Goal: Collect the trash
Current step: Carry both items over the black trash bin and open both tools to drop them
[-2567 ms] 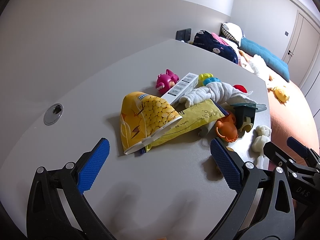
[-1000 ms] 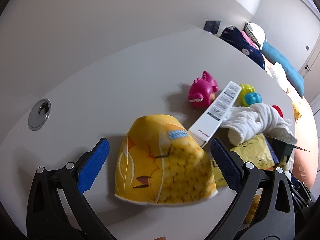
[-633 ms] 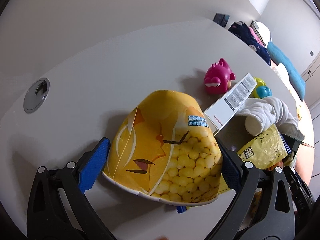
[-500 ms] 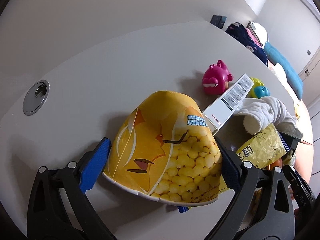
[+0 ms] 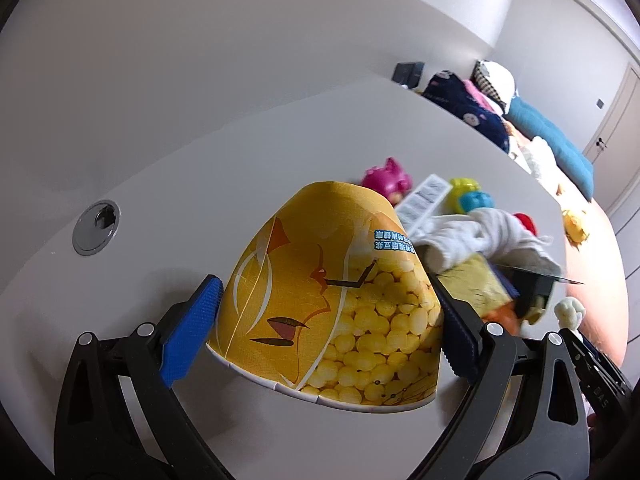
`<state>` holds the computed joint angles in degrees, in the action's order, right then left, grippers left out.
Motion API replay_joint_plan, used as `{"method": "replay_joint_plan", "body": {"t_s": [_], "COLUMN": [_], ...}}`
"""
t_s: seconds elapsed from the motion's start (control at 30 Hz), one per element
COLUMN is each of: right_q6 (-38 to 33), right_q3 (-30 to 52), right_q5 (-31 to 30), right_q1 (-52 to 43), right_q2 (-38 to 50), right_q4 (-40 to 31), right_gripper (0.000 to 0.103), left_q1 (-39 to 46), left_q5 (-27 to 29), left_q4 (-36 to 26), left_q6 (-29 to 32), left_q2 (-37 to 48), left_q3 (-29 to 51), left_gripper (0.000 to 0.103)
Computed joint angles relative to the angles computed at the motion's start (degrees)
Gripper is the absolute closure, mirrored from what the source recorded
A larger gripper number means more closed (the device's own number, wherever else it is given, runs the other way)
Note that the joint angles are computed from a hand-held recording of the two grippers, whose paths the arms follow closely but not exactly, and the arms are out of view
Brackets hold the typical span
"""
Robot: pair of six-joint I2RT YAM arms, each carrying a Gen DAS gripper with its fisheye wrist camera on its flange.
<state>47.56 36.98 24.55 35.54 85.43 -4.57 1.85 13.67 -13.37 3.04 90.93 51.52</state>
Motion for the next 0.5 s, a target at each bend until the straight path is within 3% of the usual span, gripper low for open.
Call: {"method": "replay_joint_plan", "body": {"t_s": [0.5], "right_q6": [1.87], "right_q3": [-7.35], "right_q5": [3.92], "right_q1": [0.08], "right_q2": [-17.94], "right_q4": [-9.85], "right_gripper": [0.075], "left_q1": [-13.96], "left_q5": [-3.41], "left_q4": [0.28], "left_q6": [-4.51], "left_q2": [-6.04], "left_q3": [-1.61], "left_gripper": [0.009]}}
